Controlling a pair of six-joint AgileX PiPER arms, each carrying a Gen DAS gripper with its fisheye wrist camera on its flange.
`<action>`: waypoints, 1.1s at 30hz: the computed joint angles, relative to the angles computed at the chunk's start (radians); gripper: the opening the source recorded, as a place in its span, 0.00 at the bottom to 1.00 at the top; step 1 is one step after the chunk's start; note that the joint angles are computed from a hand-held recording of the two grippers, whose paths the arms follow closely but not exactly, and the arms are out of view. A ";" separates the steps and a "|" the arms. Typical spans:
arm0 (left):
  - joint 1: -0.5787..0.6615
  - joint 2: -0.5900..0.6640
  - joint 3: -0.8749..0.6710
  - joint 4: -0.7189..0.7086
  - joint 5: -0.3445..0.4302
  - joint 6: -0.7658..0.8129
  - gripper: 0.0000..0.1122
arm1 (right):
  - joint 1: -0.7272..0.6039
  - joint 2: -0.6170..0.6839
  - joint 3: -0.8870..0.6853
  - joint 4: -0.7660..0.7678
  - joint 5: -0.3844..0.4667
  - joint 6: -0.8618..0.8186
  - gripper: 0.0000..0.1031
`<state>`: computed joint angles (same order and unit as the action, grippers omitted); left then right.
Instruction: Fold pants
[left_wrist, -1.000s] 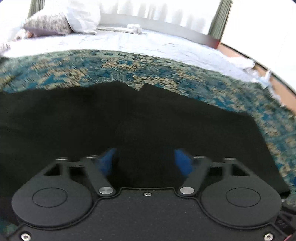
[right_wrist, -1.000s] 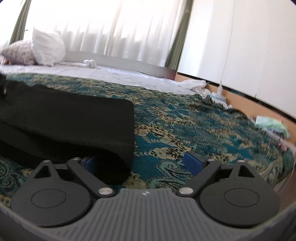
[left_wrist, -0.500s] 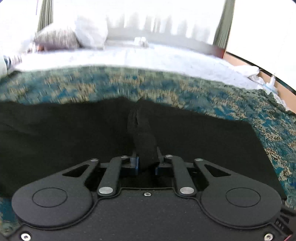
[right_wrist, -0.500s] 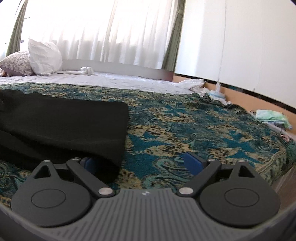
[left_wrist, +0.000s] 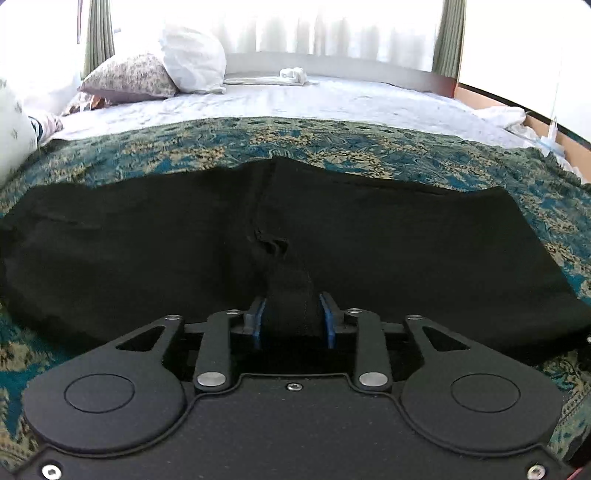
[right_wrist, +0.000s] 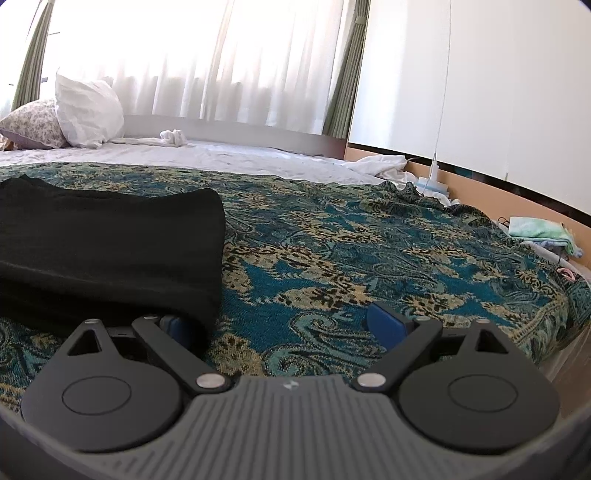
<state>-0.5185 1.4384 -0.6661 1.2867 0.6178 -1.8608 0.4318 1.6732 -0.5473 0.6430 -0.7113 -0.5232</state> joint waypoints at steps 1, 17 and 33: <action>0.006 -0.002 0.001 0.000 -0.005 -0.001 0.30 | 0.006 0.000 0.001 0.018 -0.010 -0.011 0.94; -0.043 -0.025 0.048 0.046 0.155 -0.025 0.41 | 0.000 0.004 -0.001 0.055 -0.015 -0.018 1.00; -0.138 -0.016 0.064 0.107 0.135 -0.130 0.44 | 0.044 -0.236 0.065 -0.027 0.228 -0.064 1.00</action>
<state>-0.6567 1.4221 -0.6022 1.3934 0.7530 -1.9904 0.4757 1.4376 -0.4820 0.6161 -0.4831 -0.5874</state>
